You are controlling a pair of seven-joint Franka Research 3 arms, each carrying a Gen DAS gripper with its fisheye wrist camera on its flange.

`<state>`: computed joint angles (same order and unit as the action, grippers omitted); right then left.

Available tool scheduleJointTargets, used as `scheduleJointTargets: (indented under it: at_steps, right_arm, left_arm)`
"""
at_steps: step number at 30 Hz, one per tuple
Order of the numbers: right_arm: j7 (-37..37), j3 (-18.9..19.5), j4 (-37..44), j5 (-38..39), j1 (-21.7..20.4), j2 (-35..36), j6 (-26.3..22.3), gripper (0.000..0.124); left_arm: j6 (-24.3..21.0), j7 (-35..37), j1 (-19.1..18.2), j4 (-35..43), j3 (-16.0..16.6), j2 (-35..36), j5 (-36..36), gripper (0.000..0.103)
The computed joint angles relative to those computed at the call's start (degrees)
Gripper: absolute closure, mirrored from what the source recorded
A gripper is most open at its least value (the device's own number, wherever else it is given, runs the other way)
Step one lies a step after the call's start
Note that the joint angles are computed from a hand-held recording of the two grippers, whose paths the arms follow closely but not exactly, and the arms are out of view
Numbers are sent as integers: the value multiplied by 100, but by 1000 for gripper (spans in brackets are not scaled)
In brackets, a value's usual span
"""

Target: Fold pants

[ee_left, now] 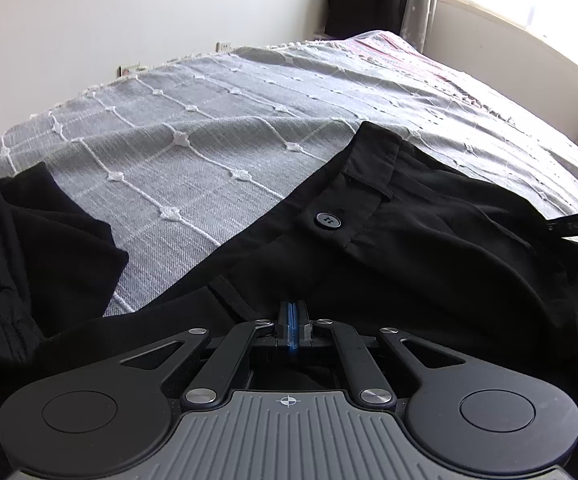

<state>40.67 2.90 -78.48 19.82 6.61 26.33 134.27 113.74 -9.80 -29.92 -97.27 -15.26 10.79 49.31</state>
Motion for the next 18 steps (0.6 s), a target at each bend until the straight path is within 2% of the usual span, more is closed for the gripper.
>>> scheduleJointTargets:
  at_steps: [4,6,9,11,13,14,16,18]
  right_arm:
    - [-281,120,-587,546,-206,-595,50,94]
    - [-759,193,-1151,1036,-330,-1114,197,94]
    - [-1556,140,-2168,1746,-357,-2049,353,94]
    - [-1934,11,-3033,2027,-249,-2815,487,94]
    - [-2198,-137,-3760,2181,-107,-3440,496,93]
    - [-2276,-206,-4056,2228,-30,-3674,509,93]
    - [-2341,-296,-4657,2242,125,-4114,712,93]
    - [-2445,-328,-5232,2311,308,-4417,1242,93]
  left_arm:
    - [-300,93,-112,194,20,182,234,99]
    - [-350,76,-146,214,42,208,287,99]
    - [-233,-95,-117,114,61,119,237,99]
    - [46,-341,-28,-118,65,-79,137,99]
    - [704,-655,139,-548,60,-428,57,99]
    - [1433,-1012,256,-937,79,-713,238,99]
    - [2734,-2176,465,-1539,69,-1177,1266,96]
    - [3458,-3526,662,-1736,-67,-1408,2939,78]
